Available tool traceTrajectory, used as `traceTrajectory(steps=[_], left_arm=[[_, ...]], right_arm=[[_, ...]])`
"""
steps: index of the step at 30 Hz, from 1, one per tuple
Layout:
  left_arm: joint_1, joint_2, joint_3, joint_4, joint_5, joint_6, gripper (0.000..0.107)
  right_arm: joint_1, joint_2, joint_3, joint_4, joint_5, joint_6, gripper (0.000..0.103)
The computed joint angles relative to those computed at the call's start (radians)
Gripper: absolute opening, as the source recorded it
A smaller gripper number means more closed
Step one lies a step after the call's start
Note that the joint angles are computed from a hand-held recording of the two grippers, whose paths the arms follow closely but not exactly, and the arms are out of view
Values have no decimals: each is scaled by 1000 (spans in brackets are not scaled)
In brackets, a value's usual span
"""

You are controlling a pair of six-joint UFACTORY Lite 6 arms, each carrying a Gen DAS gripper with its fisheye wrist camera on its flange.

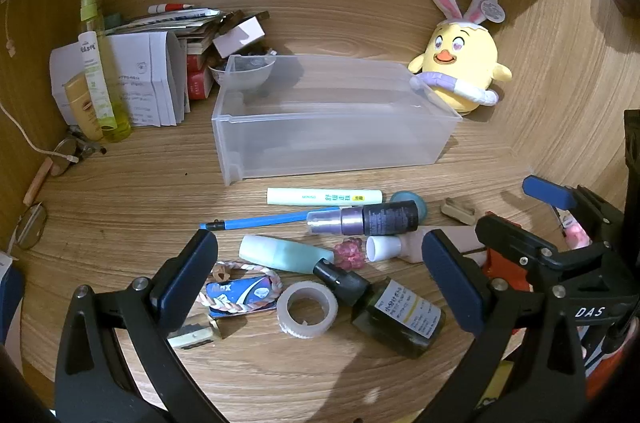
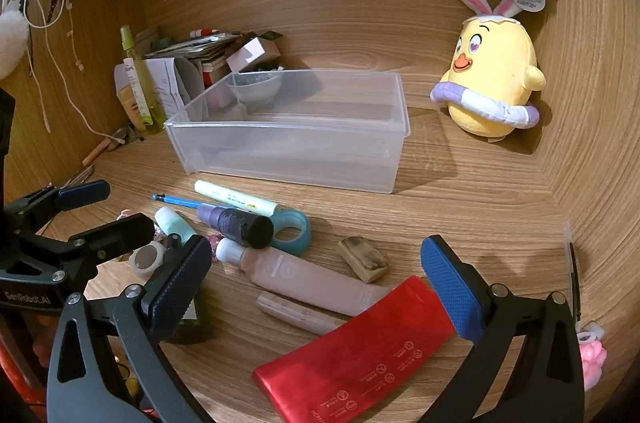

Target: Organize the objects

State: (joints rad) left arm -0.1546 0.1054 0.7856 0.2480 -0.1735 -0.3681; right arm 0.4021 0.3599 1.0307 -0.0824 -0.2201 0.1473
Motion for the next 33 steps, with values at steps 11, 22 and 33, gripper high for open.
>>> traceTrajectory(steps=[11,22,33], left_arm=[[2,3,2,17,-1,-16,103],[4,-5,-9,0,-9,0,103],[56,-55,-54,238,-53,-231,83]], right_arm=[[2,3,4,-6,0,8,103],[3,3,6,-10,1,13,103],[12,-60,-60,93,-54,-79,101]])
